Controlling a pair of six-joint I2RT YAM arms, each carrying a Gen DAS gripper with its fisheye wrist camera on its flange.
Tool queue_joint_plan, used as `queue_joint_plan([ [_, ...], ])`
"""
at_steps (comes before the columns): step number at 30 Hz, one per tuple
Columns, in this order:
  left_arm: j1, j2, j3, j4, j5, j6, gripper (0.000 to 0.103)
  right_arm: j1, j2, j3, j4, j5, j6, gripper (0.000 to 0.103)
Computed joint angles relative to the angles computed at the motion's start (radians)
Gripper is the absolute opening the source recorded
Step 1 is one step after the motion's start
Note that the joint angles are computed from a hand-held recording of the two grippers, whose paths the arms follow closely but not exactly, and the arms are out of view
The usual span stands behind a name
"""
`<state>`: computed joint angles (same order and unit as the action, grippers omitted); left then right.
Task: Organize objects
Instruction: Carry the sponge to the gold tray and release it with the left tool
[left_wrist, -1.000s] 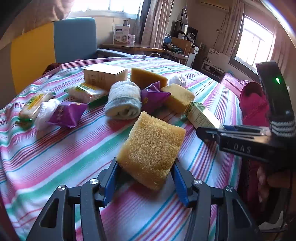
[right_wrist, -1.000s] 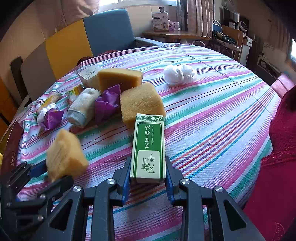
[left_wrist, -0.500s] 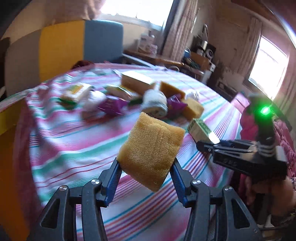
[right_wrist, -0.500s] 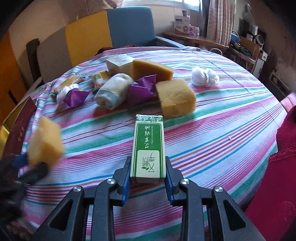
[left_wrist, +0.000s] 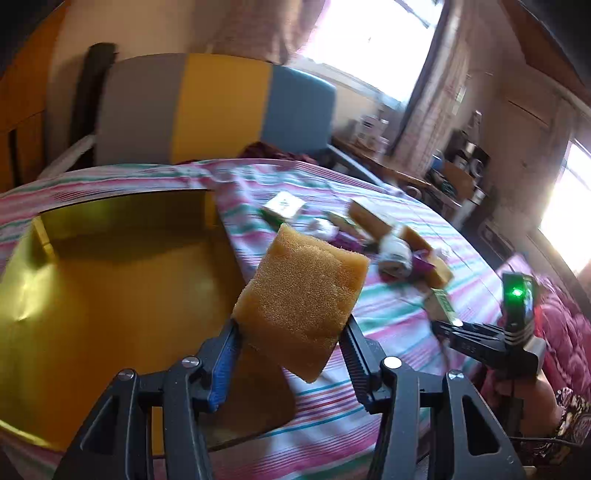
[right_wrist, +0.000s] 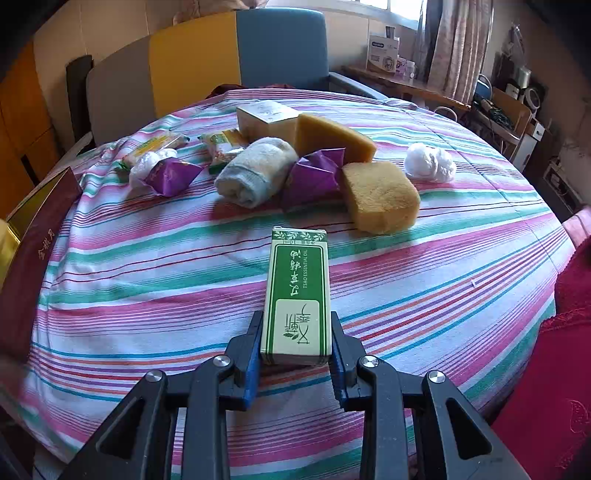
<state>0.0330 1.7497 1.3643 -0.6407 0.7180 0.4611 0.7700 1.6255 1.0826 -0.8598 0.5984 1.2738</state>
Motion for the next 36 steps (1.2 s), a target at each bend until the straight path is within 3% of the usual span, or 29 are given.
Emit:
queue_joint_plan([
  [6, 0.117, 0.075, 0.095, 0.005, -0.122, -0.049, 0.053, 0.028, 0.028, 0.065, 0.001, 0.014, -0.008, 0.031],
  [12, 0.188, 0.188, 0.209, -0.002, -0.273, -0.085, 0.053, 0.073, 0.099, 0.217, -0.020, 0.063, -0.058, 0.031],
  [18, 0.227, 0.281, 0.321, -0.087, -0.324, -0.069, 0.053, 0.112, 0.187, 0.389, 0.048, 0.080, -0.166, 0.031],
  [25, 0.227, 0.288, 0.326, -0.109, -0.444, -0.039, 0.059, 0.141, 0.372, 0.676, 0.105, 0.040, -0.342, 0.031],
  [33, 0.257, 0.235, 0.302, -0.126, -0.410, -0.045, 0.069, 0.157, 0.606, 1.018, 0.059, -0.060, -0.471, 0.031],
  [36, 0.283, 0.215, 0.308, -0.130, -0.333, -0.067, 0.069, 0.154, 0.666, 1.101, 0.045, -0.111, -0.486, 0.031],
])
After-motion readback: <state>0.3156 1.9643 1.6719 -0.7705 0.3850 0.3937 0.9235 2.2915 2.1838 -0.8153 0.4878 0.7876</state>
